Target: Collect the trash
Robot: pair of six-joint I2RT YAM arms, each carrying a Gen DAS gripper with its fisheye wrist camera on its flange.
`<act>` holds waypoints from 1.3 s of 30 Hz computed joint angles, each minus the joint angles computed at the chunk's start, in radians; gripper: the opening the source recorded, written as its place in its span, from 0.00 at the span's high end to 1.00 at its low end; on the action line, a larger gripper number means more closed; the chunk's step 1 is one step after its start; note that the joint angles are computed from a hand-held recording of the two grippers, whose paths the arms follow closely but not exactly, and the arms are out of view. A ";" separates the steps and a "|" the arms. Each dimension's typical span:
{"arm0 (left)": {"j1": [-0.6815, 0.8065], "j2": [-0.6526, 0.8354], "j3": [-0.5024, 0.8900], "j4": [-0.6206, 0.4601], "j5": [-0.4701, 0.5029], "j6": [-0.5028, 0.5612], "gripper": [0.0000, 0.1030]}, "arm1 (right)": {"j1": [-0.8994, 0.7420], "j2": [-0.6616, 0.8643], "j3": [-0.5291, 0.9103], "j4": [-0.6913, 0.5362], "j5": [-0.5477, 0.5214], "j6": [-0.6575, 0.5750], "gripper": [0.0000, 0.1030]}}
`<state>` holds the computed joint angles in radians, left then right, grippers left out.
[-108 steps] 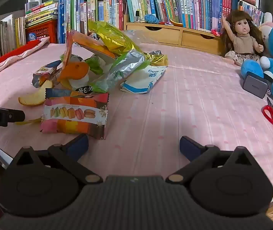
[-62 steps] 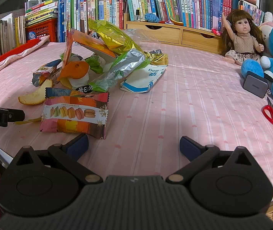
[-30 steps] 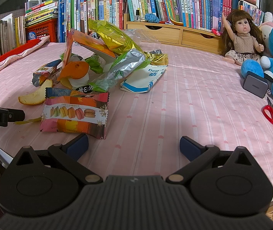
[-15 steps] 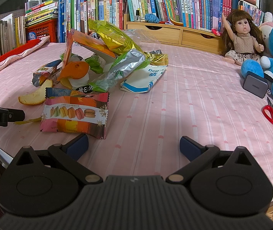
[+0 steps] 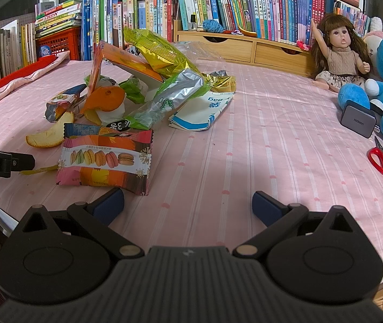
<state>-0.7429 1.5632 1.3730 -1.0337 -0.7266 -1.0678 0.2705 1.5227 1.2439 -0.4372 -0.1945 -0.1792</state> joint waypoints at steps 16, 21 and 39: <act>-0.005 -0.021 -0.036 0.033 -0.016 0.014 0.00 | -0.009 -0.030 -0.061 0.070 -0.016 0.006 0.00; -0.009 -0.033 -0.057 0.055 -0.029 0.023 0.00 | -0.011 -0.029 -0.062 0.072 -0.018 0.007 0.00; -0.048 -0.157 -0.127 0.163 -0.055 0.079 0.11 | 0.051 -0.016 -0.055 0.165 -0.213 0.040 0.00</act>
<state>-0.7911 1.4064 1.2457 -0.8703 -0.7812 -0.9892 0.3220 1.5065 1.1891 -0.2721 -0.4080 -0.1388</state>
